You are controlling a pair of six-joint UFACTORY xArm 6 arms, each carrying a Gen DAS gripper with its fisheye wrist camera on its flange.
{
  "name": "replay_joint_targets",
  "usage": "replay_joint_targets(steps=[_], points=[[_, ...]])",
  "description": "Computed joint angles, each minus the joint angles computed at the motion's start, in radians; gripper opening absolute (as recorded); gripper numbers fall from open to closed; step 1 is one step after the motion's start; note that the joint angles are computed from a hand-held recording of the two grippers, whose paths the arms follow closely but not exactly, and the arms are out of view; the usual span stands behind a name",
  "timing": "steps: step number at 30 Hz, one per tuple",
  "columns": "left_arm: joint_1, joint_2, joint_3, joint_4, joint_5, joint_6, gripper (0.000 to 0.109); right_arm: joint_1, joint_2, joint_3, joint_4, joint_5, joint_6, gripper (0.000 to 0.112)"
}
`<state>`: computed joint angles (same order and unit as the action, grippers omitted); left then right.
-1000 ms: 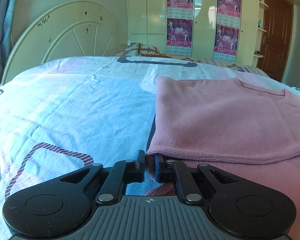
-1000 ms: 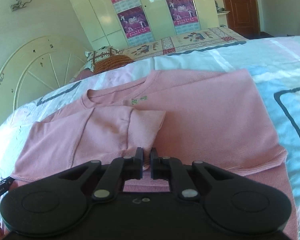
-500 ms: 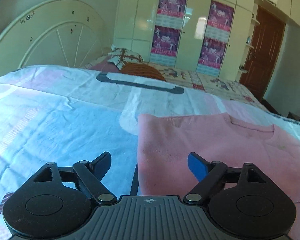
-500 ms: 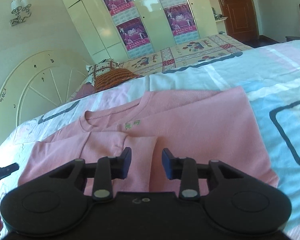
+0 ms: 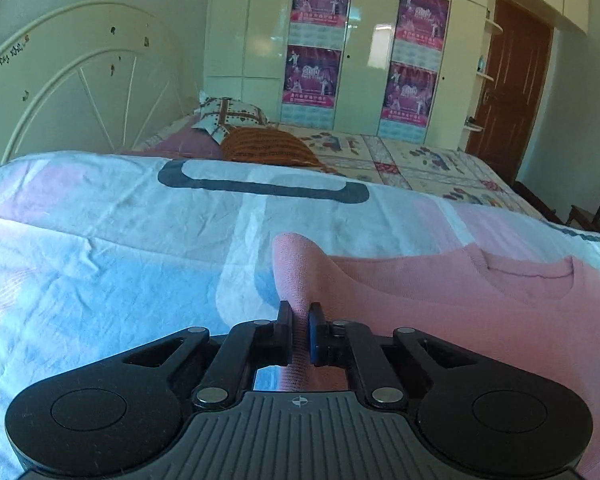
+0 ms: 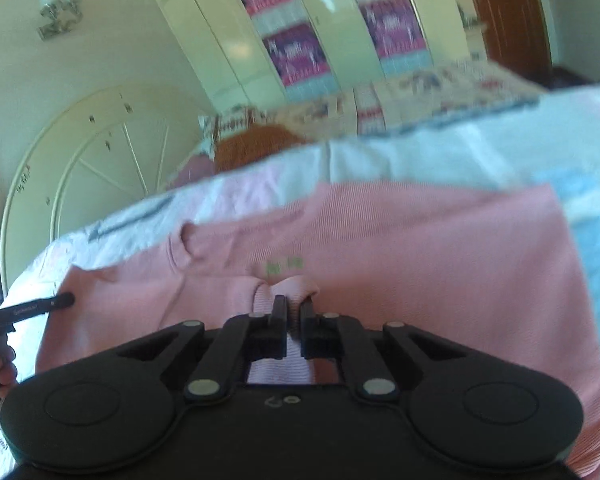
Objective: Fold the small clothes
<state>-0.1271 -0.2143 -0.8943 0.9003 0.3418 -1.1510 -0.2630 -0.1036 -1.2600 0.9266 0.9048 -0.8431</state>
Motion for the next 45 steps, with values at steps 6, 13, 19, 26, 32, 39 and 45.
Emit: replay_joint_targets(steps=[6,13,19,26,32,39,45], points=[[-0.103,-0.028,-0.019,0.184,0.242,-0.064,0.071,0.027,0.016,0.010,-0.141,-0.055,0.080,0.023],[-0.178,-0.159,0.089,0.118,0.112,-0.121,0.074,0.060,-0.053,0.053,-0.067,-0.066,-0.029,0.027],[-0.162,-0.168,0.150,-0.003,0.095,-0.021,0.074,0.115,-0.060,0.088,-0.253,-0.153,0.043,0.024],[-0.231,-0.302,0.244,-0.079,0.166,0.051,0.074,0.043,-0.188,0.159,-0.138,-0.058,-0.087,0.029],[-0.226,-0.276,0.203,0.004,0.168,-0.022,0.074,0.074,-0.202,0.204,-0.244,-0.126,-0.014,0.031],[-0.084,0.043,-0.080,0.022,0.081,0.027,0.074,0.166,-0.025,0.034,-0.202,-0.242,-0.018,0.030],[-0.050,0.109,-0.126,-0.113,0.092,0.137,0.086,0.181,0.066,-0.022,-0.341,-0.209,0.101,0.030]])
